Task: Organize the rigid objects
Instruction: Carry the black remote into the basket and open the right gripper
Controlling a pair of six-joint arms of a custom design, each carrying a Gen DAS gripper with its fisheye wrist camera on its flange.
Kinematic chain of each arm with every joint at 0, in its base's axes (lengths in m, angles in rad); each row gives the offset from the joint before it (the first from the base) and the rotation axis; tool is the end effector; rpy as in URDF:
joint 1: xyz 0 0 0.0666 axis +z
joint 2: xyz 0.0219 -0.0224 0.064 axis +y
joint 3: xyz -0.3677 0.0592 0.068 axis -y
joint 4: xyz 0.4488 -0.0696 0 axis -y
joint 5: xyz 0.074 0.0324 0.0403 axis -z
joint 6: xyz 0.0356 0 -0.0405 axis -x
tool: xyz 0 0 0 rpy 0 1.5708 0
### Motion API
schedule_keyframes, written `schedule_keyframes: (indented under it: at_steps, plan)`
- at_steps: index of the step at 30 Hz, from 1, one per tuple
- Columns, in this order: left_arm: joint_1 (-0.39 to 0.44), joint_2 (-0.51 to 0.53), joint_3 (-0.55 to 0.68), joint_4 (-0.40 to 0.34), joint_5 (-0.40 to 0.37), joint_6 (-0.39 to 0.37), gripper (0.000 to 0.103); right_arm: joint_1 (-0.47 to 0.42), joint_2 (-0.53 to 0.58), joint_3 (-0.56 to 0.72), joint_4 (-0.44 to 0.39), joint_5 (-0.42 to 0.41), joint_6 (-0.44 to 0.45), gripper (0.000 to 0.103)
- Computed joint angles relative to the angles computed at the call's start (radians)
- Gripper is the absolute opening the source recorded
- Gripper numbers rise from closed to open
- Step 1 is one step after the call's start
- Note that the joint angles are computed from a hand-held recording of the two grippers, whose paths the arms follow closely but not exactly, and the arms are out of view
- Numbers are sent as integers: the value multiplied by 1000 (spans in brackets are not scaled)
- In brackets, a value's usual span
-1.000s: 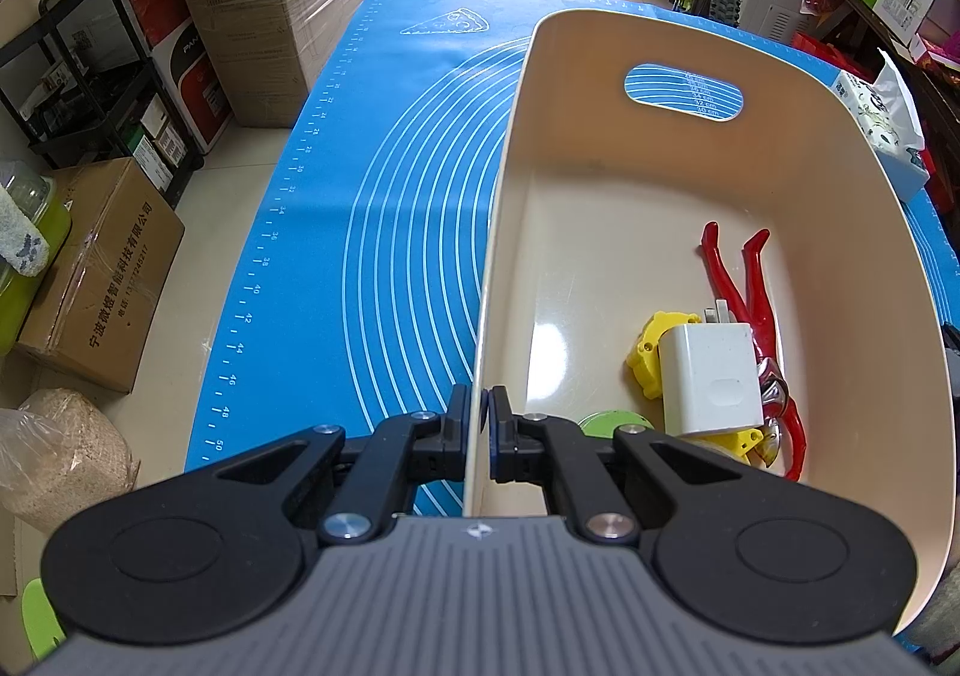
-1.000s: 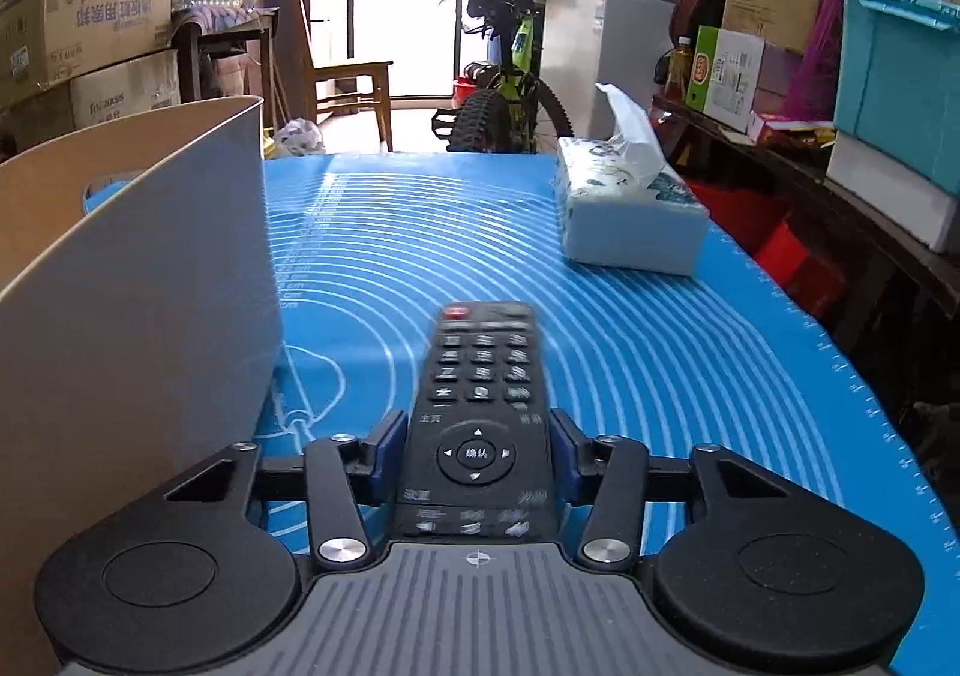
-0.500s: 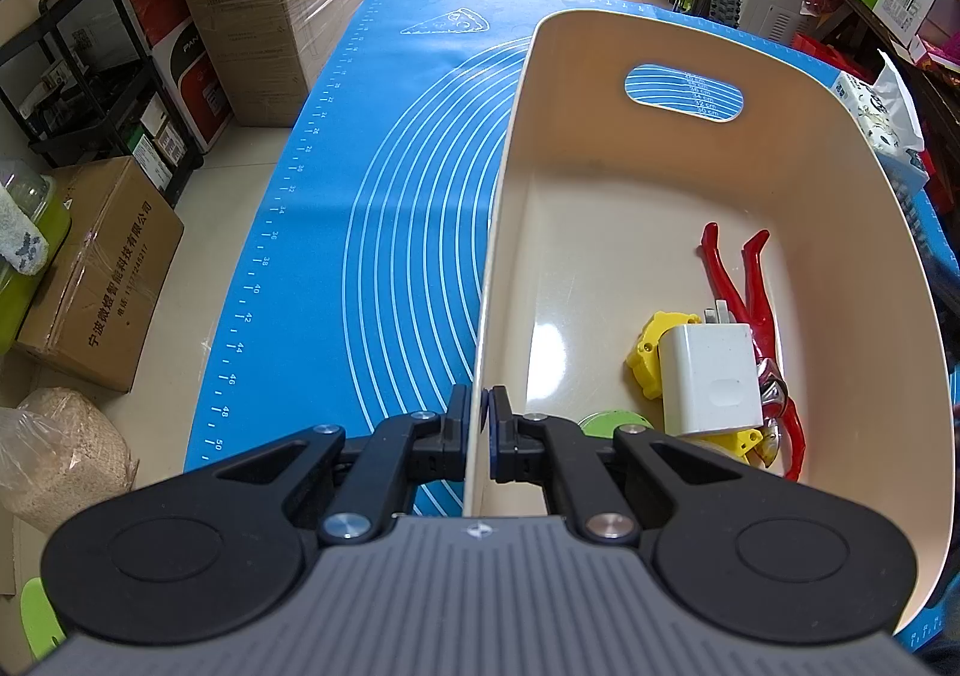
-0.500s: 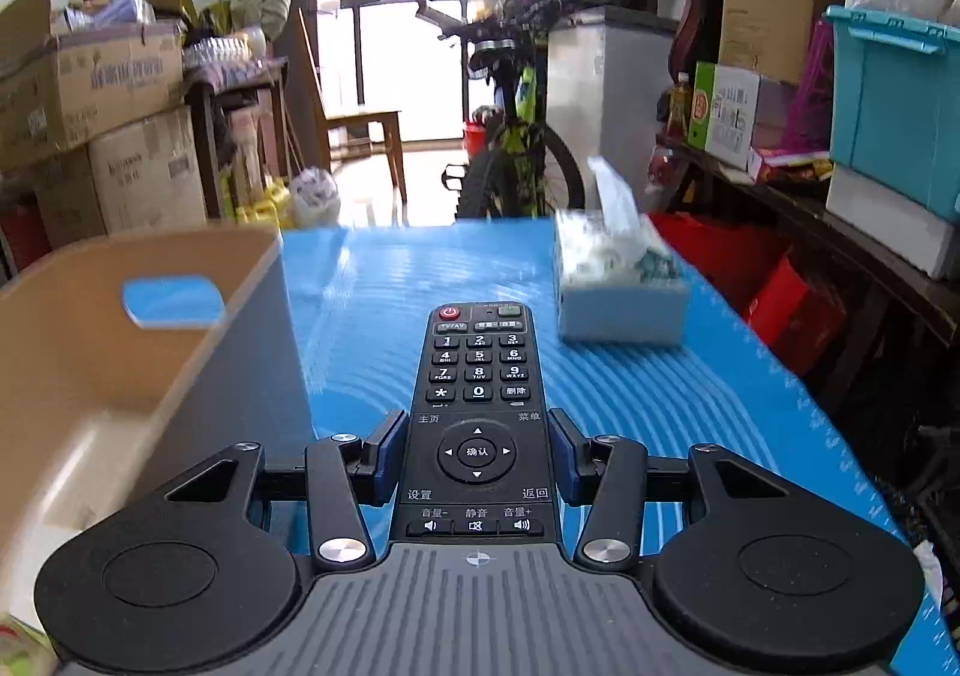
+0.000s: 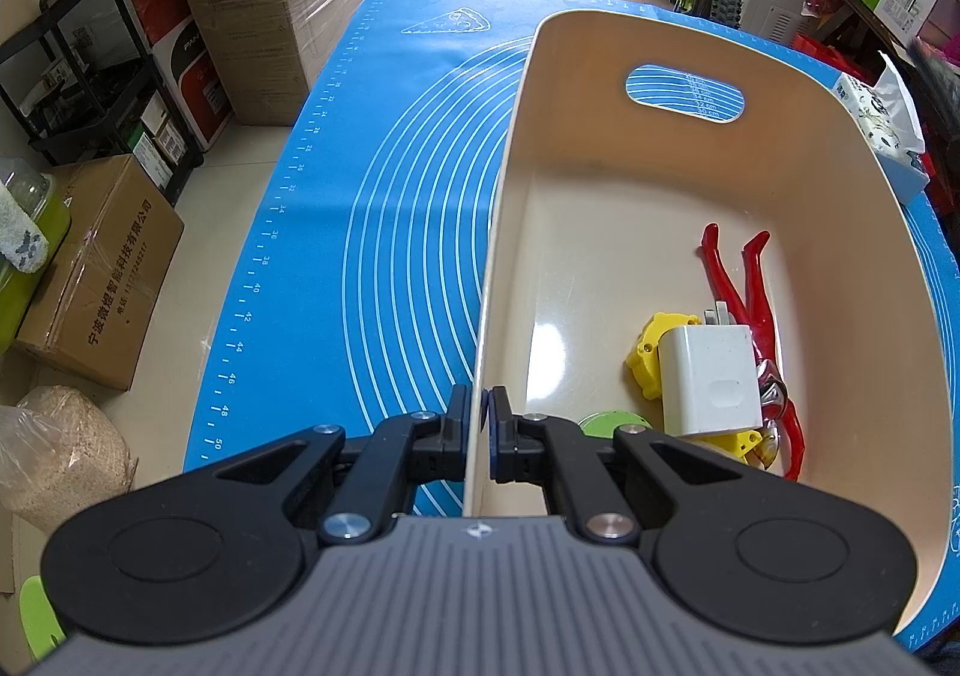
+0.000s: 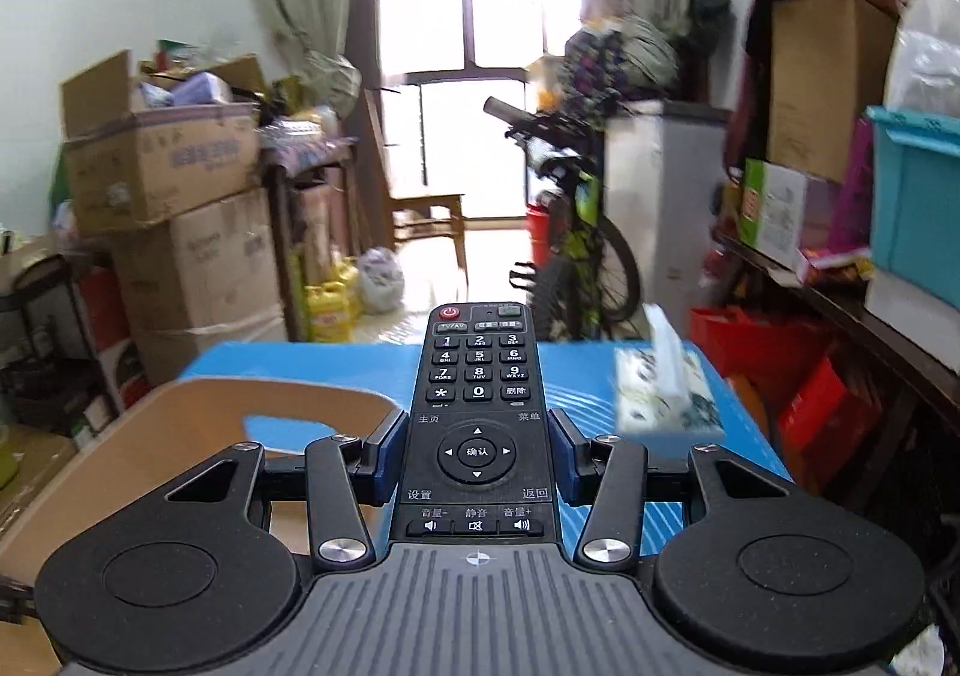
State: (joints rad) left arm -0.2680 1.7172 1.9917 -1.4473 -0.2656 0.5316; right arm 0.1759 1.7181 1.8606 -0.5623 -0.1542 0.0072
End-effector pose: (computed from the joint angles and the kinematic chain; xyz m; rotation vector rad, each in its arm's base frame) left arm 0.5970 -0.1547 0.5061 -0.4225 2.6391 0.1190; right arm 0.6755 0.1252 0.5034 -0.2816 1.9748 0.2623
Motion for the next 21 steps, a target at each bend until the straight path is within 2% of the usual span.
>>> schedule_keyframes:
  at_steps: [6, 12, 18, 21]
  plan:
    - [0, 0, 0, -1, -1, 0, 7, 24, -12, 26, -60, -67, 11, 54]
    - [0, 0, 0, -1, -1, 0, 7, 63, -13, 44, -190, -126, 90, 54]
    - [0, 0, 1, -1, -1, 0, 7, 98, -8, 45, -292, -135, 163, 54]
    - [0, 1, 0, -2, -3, 0, 7, 111, 22, 90, -394, -126, 204, 54]
